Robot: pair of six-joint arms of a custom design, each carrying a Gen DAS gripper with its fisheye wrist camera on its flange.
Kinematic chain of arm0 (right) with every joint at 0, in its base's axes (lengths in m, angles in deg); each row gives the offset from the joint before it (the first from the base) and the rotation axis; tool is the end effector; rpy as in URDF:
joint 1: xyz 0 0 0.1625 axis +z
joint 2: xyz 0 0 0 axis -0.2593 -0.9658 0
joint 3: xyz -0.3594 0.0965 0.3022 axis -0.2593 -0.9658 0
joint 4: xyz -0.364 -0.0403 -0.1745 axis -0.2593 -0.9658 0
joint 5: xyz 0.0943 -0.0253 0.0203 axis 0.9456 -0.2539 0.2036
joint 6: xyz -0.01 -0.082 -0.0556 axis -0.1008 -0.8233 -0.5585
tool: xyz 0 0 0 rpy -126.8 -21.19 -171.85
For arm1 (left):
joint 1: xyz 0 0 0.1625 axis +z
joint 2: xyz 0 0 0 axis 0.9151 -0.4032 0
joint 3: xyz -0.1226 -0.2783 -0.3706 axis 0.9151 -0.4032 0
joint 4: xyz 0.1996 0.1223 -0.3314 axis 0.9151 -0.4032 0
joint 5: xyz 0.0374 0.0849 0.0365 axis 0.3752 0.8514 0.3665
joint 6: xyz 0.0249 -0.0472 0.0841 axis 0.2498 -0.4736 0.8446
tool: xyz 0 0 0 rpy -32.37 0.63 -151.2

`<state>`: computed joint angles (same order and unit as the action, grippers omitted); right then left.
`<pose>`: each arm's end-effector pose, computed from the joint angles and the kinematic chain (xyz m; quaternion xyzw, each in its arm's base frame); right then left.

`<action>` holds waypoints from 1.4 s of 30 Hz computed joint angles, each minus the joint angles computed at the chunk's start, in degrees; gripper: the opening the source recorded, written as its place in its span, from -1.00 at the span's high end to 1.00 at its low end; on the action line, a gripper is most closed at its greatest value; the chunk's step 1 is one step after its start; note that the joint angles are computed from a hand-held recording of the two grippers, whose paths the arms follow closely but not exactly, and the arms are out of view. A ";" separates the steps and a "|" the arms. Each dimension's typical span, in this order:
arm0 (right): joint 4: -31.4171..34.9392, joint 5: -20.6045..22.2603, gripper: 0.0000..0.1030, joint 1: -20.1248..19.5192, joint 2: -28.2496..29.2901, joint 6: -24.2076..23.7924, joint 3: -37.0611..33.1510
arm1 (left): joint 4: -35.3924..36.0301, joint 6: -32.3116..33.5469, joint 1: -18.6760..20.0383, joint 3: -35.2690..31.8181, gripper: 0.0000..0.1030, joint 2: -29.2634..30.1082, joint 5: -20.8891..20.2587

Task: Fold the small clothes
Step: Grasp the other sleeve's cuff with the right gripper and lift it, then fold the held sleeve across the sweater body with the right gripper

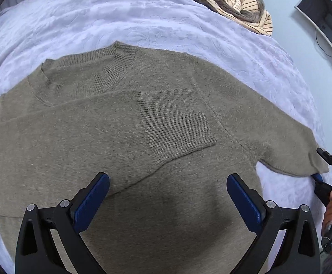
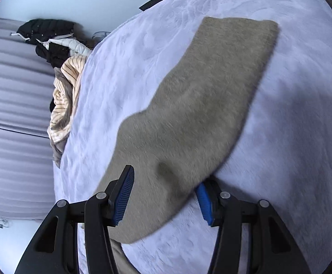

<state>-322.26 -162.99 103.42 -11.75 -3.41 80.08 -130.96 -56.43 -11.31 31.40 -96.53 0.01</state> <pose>0.0609 -0.3842 0.2044 -0.4844 -0.6698 0.5580 0.0725 -0.2269 -0.6277 0.0935 0.2346 0.9470 -0.0368 0.2164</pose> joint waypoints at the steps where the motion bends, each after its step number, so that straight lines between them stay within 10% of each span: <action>1: 2.00 0.95 0.21 -0.24 -1.14 0.44 -0.30 | -0.17 -0.21 0.07 -0.08 -1.00 0.09 -0.04; 2: 4.47 1.68 0.73 -0.21 -1.98 0.67 -1.22 | -0.67 -0.19 0.13 -0.02 -1.00 0.11 0.12; 3: 6.04 2.61 0.84 -0.22 -2.73 -0.03 -1.94 | -1.24 -0.08 0.21 0.24 -1.00 0.00 0.38; 11: 23.55 6.22 0.84 7.02 -1.86 -20.84 -19.72 | -2.46 -1.11 2.98 -0.02 -1.00 -2.49 2.55; 19: 52.13 15.97 0.84 14.00 13.06 -39.84 -46.15 | -5.35 -3.00 6.70 1.07 -1.00 -7.52 9.35; 26: 79.47 13.68 0.75 14.12 25.15 -35.03 -62.23 | -3.75 -4.86 10.57 2.88 -1.00 -11.52 12.87; 28: 76.76 14.64 0.61 13.16 24.92 -31.80 -60.00 | -4.24 -4.32 11.56 3.52 -1.00 -12.50 12.97; 30: 69.11 16.12 0.08 12.78 23.50 -27.72 -55.44 | -4.50 -3.78 12.29 4.08 -1.00 -13.39 12.70; 33: 59.24 16.27 -0.01 12.25 22.33 -22.16 -51.67 | -4.55 -3.37 13.39 4.03 -1.00 -14.11 11.90; 34: 59.01 15.51 0.02 12.09 22.15 -20.03 -52.04 | -4.59 -3.29 13.66 4.04 -1.00 -14.44 11.64; 36: 59.61 13.71 0.83 12.45 22.63 -19.58 -54.39 | -4.69 -3.34 13.78 4.27 -1.00 -15.17 11.16; 42: 73.86 9.24 0.85 18.40 29.37 -39.05 -68.16 | -4.77 -2.89 14.65 4.66 -1.00 -16.95 10.80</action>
